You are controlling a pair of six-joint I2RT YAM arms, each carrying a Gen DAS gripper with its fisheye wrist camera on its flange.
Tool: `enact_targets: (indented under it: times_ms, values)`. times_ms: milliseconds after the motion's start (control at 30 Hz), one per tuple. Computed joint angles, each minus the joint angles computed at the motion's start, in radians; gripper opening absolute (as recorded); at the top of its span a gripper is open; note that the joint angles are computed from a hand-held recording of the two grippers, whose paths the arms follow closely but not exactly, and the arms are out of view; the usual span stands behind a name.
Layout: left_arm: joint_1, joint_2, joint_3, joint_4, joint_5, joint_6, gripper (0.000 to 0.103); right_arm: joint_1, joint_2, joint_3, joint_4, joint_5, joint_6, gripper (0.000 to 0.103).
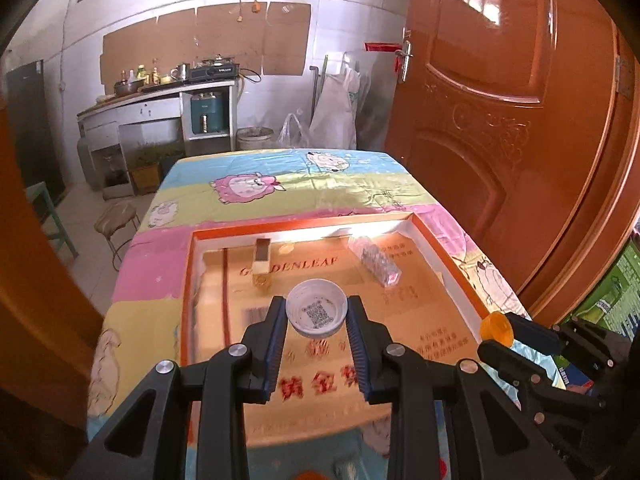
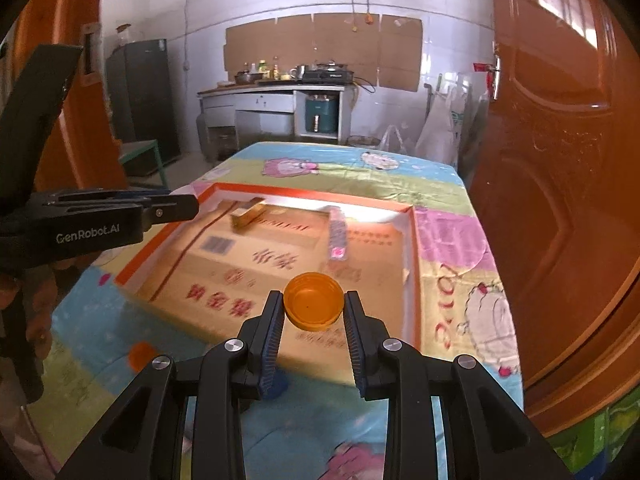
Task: Organize rigid objects
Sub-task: 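Carry the white cap with the left tool while the right tool carries the orange cap over the tray, then release the white cap with the left tool while the right tool releases the orange cap in the tray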
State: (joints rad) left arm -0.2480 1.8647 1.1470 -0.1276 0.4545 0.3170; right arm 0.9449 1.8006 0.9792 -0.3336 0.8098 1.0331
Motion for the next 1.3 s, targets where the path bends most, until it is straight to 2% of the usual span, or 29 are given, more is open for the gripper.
enact_targets:
  times_ms: [400,867,1067,1300]
  values:
    - [-0.096,0.204,0.275,-0.09,-0.09,-0.02,0.031,-0.246,-0.02,-0.073,0.183,-0.145,-0.275,0.031]
    - [-0.142,0.455,0.646,-0.298,-0.134,-0.038,0.031,-0.463,0.091,0.018,0.267,-0.326,-0.524,0.031]
    - [-0.153,0.535,0.751,-0.356,-0.153,-0.034,0.031,-0.533,0.152,0.058,0.29,-0.417,-0.573,0.031]
    - [-0.163,0.617,0.857,-0.406,-0.175,-0.038,0.031,-0.559,0.206,0.11,0.271,-0.449,-0.599,0.031]
